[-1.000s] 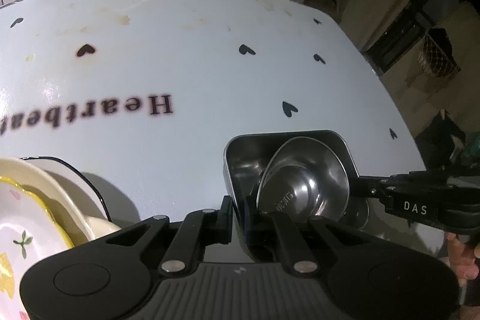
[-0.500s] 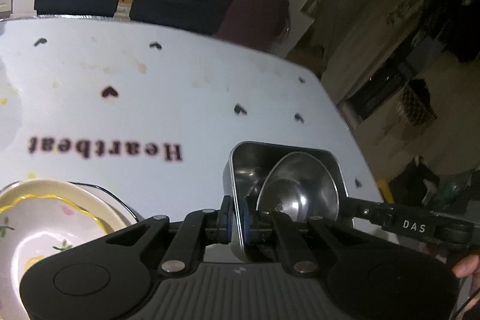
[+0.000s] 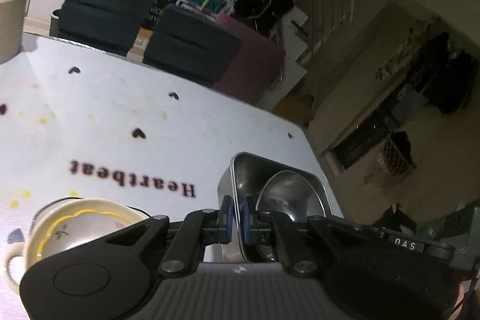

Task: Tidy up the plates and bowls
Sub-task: 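Lift the tray with both grippers and lower it onto the cream bowl stack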

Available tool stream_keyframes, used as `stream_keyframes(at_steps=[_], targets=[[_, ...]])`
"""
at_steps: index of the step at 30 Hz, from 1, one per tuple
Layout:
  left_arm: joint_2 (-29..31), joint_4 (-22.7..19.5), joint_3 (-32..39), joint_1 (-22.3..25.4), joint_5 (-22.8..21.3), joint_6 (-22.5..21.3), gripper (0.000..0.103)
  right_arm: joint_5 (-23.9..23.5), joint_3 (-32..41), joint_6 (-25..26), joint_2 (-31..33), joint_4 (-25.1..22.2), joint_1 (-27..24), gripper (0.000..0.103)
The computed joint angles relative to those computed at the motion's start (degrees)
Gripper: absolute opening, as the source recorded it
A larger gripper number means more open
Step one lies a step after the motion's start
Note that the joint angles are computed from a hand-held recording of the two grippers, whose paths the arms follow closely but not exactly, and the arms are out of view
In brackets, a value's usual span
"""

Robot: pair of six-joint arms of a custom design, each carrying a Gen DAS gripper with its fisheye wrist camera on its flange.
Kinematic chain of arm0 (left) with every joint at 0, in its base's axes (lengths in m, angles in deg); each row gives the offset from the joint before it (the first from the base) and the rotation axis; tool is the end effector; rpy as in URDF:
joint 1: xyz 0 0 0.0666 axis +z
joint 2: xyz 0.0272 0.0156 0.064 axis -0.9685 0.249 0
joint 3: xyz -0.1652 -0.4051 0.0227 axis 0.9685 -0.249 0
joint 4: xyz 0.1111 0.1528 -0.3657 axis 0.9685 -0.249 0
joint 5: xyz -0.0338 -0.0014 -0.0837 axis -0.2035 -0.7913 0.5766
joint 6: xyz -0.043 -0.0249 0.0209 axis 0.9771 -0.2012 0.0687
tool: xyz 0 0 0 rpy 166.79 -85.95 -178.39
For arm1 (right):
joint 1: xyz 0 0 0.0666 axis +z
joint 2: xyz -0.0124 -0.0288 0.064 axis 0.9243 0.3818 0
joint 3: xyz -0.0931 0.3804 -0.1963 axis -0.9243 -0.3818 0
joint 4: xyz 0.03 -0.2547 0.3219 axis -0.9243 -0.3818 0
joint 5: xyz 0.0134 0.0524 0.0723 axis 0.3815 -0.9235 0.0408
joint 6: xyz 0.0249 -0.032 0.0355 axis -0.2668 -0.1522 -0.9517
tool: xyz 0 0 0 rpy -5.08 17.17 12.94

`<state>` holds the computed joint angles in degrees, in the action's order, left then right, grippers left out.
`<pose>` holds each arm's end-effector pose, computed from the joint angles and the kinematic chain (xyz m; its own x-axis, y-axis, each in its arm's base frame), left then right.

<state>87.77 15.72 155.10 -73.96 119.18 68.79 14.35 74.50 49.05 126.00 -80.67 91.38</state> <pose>0.5098 -0.0060 0.5161 -0.7493 -0.2362 -0.6186 0.2037 0.8067 -0.5547 0.5301 0.2359 0.4961 -0.7332 0.2638 -0.6267 -0.0592 0.8934 0.4454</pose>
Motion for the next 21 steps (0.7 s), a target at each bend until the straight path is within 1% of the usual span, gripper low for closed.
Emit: stream_keyframes(at_steps=[7,10,15,21], targets=[[-2.90,-0.04,-2.03,4.62,2.16,0.48,0.007,1.35,1.10,-3.46,1.20,3.38,3.20,0.006],[-4.19,-0.37,-3.23,6.72,3.09,0.60,0.007,1.56,1.69,-3.57,1.91,4.27,4.50,0.006],[-5.45,-1.70,-4.22,9.50,2.82,-1.36,0.007,2.01,2.86,-3.38,3.30,4.71,6.09,0.006],[-6.00,-2.41,-5.45,12.62,4.09,-2.62,0.007,1.11,3.49,-4.54,4.45,4.31,7.39,0.006]])
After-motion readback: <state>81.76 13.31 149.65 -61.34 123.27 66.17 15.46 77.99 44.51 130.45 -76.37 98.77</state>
